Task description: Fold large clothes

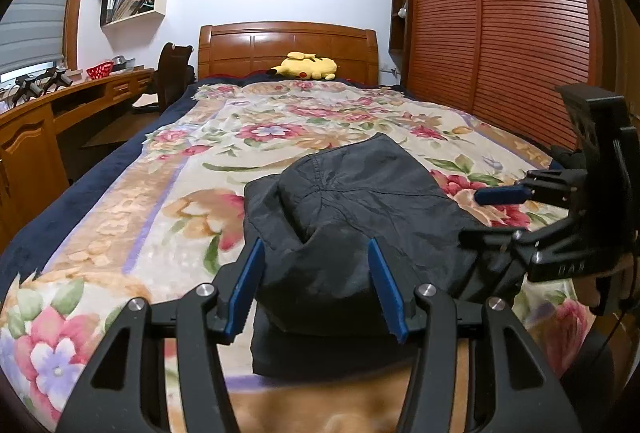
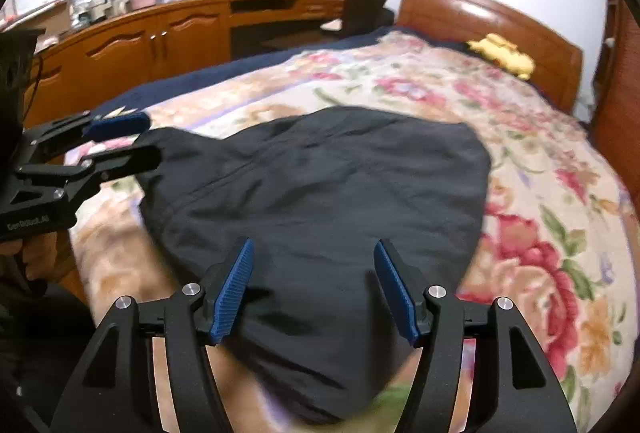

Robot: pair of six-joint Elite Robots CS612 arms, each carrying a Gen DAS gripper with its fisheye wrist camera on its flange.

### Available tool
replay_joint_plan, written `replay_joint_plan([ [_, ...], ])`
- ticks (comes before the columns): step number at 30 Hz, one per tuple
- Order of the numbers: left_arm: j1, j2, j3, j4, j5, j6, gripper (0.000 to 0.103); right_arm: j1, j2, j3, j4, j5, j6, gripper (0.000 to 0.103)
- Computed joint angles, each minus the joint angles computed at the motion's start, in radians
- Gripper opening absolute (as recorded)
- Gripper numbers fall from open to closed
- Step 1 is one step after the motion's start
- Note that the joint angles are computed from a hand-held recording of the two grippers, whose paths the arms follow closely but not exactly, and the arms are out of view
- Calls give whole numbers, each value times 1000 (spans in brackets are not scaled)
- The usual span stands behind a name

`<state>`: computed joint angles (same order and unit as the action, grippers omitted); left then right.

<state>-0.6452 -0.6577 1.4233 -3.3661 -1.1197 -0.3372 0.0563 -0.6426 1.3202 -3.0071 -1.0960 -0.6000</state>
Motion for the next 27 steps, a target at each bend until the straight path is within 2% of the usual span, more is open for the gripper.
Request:
replay_joint_plan([
  [9, 0, -1, 8, -13, -31, 3, 52, -18, 26, -45, -24, -58, 79, 66],
  [10, 2, -2, 11, -21, -49, 5, 44, -20, 30, -52, -25, -63, 85, 66],
  [11, 4, -3, 12, -20, -65, 2, 41, -23, 34, -57, -27, -66, 91, 66],
  [12, 3, -3, 12, -13, -62, 1, 35, -25, 38, -62, -26, -68, 96, 67],
  [13, 3, -4, 13, -6, -57, 4, 24, -27, 43, -71, -21, -71, 103, 67],
  [14, 2, -5, 11, 11, -50, 8, 19, -30, 48, -80, -14, -71, 108, 67],
  [15, 2, -6, 10, 34, -46, 11, 8, -32, 53, -89, -9, -72, 112, 67],
  [16, 3, -7, 11, 46, -48, 10, 4, -33, 57, -96, -5, -75, 114, 67],
  [21, 5, -14, 26, 49, -24, -15, 3, -36, 78, -138, 21, -80, 123, 67],
  [24, 9, -17, 34, 51, -44, -27, 3, -43, 87, -152, 33, -50, 126, 67],
  [27, 1, -19, 43, 48, -19, -37, 9, -42, 95, -168, 39, -54, 115, 67],
])
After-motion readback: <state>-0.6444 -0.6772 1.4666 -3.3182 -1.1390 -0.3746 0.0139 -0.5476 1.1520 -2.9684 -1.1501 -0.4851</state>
